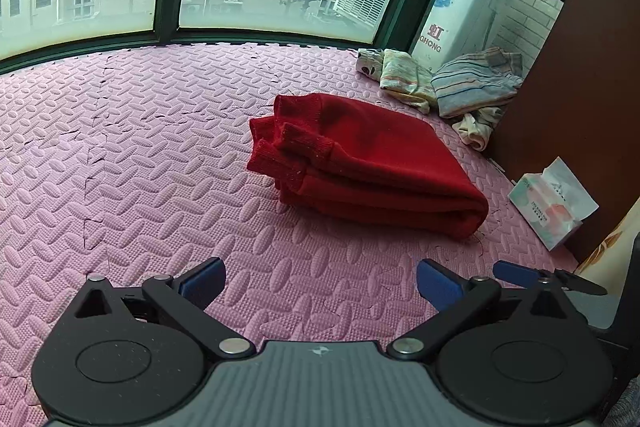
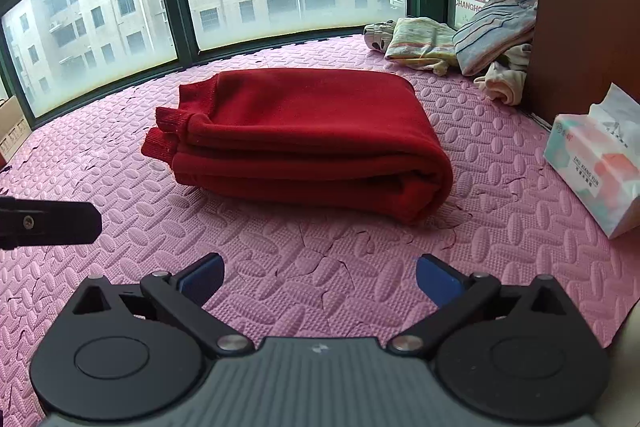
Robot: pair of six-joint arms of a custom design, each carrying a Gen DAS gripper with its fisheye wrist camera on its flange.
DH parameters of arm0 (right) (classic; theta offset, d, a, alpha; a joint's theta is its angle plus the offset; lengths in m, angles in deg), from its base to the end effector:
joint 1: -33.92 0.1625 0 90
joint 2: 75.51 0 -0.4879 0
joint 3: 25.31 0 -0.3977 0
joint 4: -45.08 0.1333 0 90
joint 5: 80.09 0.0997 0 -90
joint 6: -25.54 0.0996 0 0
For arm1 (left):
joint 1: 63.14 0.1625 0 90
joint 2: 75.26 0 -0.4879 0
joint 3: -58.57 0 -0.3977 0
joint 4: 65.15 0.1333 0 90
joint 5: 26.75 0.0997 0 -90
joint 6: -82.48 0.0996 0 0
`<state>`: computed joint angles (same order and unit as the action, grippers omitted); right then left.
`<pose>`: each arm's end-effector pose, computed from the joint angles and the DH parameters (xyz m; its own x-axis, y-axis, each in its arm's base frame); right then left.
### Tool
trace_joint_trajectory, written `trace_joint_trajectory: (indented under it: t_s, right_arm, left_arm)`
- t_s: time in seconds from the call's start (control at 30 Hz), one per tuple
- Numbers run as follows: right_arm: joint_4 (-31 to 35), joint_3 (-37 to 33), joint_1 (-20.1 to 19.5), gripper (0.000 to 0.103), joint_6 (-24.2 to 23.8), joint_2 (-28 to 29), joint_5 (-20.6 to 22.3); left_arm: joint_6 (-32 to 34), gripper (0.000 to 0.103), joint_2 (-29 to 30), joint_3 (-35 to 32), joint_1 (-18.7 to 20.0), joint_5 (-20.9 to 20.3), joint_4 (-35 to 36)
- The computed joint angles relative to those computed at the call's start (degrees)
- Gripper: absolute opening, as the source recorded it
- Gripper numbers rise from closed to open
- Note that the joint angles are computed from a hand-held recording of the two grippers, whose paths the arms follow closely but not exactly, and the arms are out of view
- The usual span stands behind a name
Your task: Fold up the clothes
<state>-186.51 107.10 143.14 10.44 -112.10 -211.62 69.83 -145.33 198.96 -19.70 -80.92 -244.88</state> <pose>0.2197 -0.4258 0.0771 -0.7737 0.0236 0.6332 -0.4466 0.6886 -0.5713 -0.1740 -0.4287 0.2037 -0.8317 0.3019 -0.4659 0.5152 0.7324 -0.4452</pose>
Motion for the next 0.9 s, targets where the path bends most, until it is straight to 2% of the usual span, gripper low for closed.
trace_joint_trajectory:
  t_s: [0.9]
  right_arm:
    - [1.8,-0.3,-1.4,0.103,1.9,-0.6,-0.3]
  left_arm:
    - [0.8,0.103,2.6,-0.6,-0.7,1.2,2.1]
